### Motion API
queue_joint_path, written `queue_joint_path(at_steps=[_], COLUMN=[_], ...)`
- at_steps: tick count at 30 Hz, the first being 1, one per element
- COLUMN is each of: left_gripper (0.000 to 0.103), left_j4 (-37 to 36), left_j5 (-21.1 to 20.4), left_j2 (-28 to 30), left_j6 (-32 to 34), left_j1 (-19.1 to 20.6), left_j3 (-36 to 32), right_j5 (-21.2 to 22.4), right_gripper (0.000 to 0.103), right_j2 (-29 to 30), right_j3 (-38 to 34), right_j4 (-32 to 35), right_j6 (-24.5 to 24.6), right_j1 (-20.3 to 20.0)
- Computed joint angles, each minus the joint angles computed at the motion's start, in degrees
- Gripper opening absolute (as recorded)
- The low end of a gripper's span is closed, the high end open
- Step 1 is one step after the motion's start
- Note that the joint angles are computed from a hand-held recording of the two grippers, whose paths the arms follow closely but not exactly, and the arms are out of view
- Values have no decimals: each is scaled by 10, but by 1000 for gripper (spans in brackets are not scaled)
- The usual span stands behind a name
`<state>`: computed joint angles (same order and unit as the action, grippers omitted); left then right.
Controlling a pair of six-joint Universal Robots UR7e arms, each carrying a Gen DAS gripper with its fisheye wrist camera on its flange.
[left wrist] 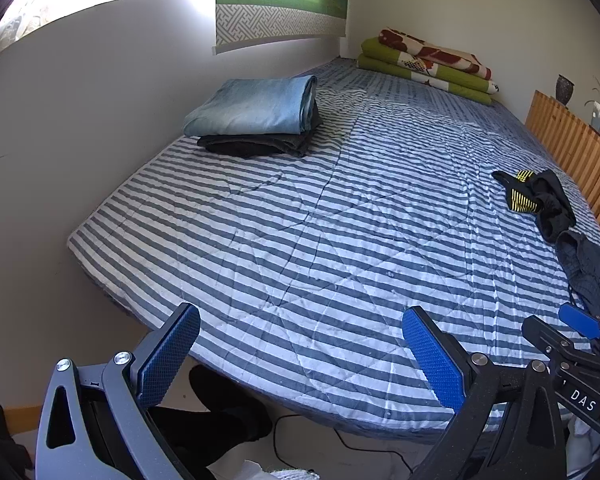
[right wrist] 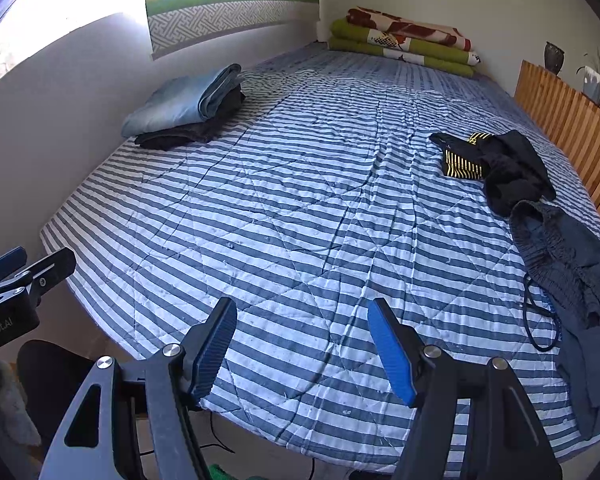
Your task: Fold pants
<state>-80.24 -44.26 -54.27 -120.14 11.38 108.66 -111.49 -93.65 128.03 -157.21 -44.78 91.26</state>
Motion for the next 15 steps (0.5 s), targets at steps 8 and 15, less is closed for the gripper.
queue_joint_path(at_steps=[8, 15], left_gripper=[103, 103], left_j4=[-36, -99], left_j5=[40, 91], left_j2=[12, 36], left_j6=[63, 167], left_j1=[32, 73], left_j3=[-14, -37], right_j5=[-12, -28], right_gripper=[64, 64], right_j2=[21, 41], right_j3=[-11, -33], right_j4=[-9, -22], right_j6=[16, 44], right_j1=[-10, -31])
